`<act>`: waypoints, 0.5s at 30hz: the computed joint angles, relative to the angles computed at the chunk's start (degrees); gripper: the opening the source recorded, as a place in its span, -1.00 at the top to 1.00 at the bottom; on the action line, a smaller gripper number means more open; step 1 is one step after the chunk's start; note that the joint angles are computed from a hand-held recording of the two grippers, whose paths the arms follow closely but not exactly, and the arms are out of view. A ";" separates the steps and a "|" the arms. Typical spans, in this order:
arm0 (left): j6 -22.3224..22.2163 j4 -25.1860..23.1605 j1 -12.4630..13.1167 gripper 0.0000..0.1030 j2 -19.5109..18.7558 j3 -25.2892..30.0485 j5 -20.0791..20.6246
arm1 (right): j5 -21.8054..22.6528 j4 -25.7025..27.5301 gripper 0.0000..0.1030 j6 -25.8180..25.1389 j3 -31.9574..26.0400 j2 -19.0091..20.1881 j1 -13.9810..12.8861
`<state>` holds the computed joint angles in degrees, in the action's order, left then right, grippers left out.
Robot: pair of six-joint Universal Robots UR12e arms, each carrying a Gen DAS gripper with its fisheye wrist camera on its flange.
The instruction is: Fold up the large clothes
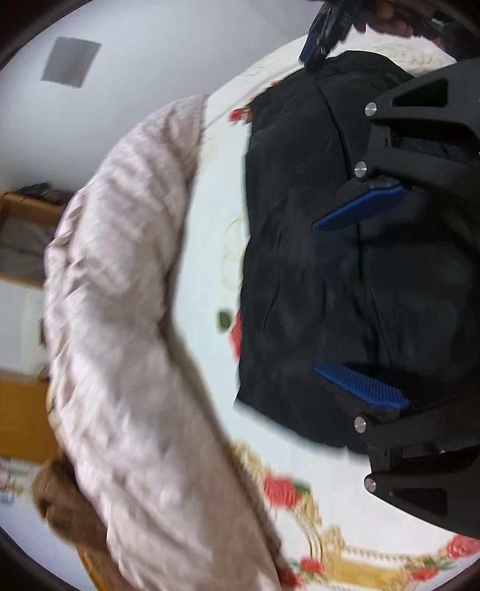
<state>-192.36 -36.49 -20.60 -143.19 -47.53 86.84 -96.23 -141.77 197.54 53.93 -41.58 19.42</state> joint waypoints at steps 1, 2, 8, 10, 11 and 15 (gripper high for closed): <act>0.24 -3.01 -0.20 -0.48 -1.38 2.29 -0.37 | 0.49 2.63 -0.38 0.15 -1.70 1.10 -0.12; 0.45 -6.18 -0.41 -0.49 -2.97 4.78 -0.31 | 1.18 5.14 -0.38 0.23 -3.01 2.13 -0.27; 1.53 -8.57 -1.12 -0.52 -5.60 8.76 2.26 | 3.16 7.48 -0.38 -0.82 -4.92 3.92 -1.02; 1.05 -9.82 -1.21 -0.47 -5.02 9.18 2.07 | 3.01 8.95 -0.38 -0.03 -5.82 3.67 -0.95; 0.90 -8.97 -1.03 -0.47 -4.71 8.96 1.04 | 2.74 7.88 -0.37 0.18 -5.57 3.22 -0.91; 0.84 -9.42 -0.97 -0.47 -6.89 14.19 -0.98 | 0.97 4.56 -0.37 0.12 -7.03 3.58 -1.11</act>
